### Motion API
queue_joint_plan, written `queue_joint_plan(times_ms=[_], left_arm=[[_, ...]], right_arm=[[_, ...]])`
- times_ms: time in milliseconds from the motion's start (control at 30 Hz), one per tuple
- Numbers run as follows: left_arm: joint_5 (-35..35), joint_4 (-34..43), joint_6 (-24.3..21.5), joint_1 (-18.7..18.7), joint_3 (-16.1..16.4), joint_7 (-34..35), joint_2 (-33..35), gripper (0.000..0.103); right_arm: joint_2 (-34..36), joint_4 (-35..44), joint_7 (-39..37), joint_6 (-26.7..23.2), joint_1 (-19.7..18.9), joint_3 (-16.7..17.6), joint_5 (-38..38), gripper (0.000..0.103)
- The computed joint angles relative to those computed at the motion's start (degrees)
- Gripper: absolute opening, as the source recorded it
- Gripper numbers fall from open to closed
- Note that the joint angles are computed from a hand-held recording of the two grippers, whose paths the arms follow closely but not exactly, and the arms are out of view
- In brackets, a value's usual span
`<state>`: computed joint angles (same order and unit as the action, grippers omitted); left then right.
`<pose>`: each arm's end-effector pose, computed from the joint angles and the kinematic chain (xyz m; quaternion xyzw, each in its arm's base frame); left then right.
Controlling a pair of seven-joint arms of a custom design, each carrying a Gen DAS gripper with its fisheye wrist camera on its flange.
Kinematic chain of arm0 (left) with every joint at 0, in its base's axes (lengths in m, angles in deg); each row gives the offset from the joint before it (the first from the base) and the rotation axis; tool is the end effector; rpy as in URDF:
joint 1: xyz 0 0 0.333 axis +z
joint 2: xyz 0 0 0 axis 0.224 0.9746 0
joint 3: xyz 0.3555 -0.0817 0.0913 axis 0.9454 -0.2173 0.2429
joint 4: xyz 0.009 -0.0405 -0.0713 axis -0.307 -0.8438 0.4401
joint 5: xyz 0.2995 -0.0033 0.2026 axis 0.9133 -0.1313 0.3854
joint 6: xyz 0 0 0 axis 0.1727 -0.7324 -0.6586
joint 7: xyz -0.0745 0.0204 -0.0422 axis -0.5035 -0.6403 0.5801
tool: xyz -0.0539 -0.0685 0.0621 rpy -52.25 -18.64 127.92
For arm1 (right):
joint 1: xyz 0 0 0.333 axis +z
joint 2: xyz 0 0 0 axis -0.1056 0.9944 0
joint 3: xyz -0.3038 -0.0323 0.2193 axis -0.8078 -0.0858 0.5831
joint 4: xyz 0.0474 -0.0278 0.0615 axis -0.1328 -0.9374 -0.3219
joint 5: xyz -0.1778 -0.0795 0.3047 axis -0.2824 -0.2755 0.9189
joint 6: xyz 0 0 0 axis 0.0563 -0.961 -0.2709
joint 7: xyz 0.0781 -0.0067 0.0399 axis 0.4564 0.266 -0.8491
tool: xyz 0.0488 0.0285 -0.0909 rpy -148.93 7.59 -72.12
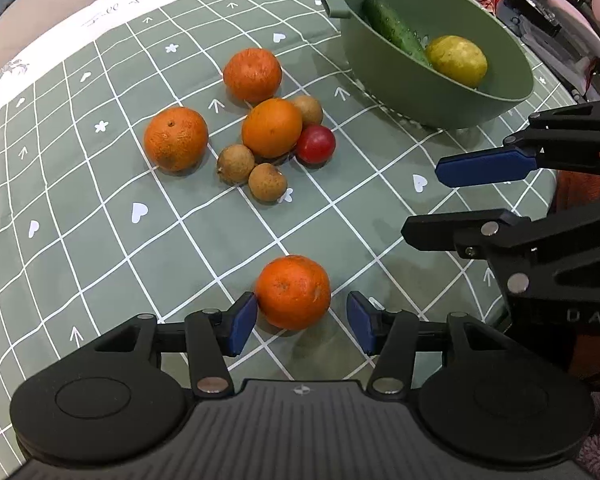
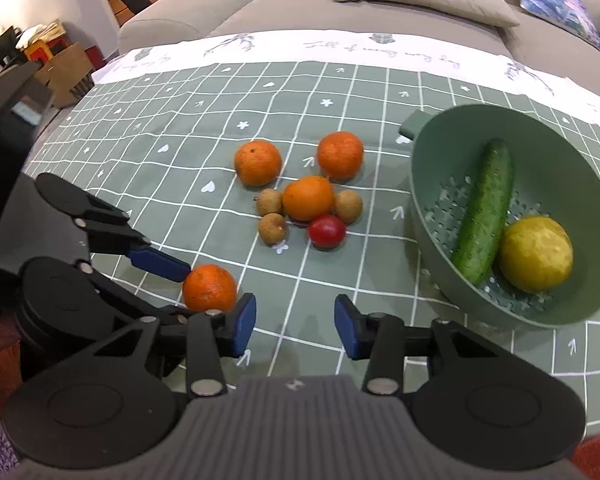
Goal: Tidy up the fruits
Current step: 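Grasp a mandarin with the left tool while the right tool grasps another mandarin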
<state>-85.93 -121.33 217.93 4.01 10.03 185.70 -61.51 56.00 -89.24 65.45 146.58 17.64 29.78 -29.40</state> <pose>0.5559 -0.2561 0.4537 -0.3087 0.9395 -0.1484 0.0009 0.4663 0.2844 0.4956 -0.6584 0.7064 -0.1151 0.2329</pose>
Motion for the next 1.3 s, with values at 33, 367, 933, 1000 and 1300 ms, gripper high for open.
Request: queue_joint_plan(times_ms=[33,367,933,1000,1300], left_arm=[[0.55,0.1,0.1,-0.19,0.14,-0.36,0.19,0.056],[-0.5,2.09,-0.7,0.53,-0.11,-0.45,1.26,0.045],[2.12,10.09,-2.72,1.45,0.12,-4.9,5.49,0.045],[2.4,10.68,-2.95,1.47,0.16,-5.2,5.94,0.045],[2.1,10.75,-3.22,1.82,-0.04,-5.85,5.86,0.045]], right_arm=[[0.12,0.05,-0.39,0.26,-0.02,0.0,0.01,0.039],[3.53,3.88,-4.95,0.01,0.82,-1.64,-6.5,0.038],[12.63,13.09,-31.35,-1.13,1.75,-5.41,-8.33,0.038],[13.18,13.31,-34.16,-0.79,1.72,-5.54,-6.34,0.038],[14.87,14.19,-38.01,-0.05,3.27,-7.37,-1.02,0.038]])
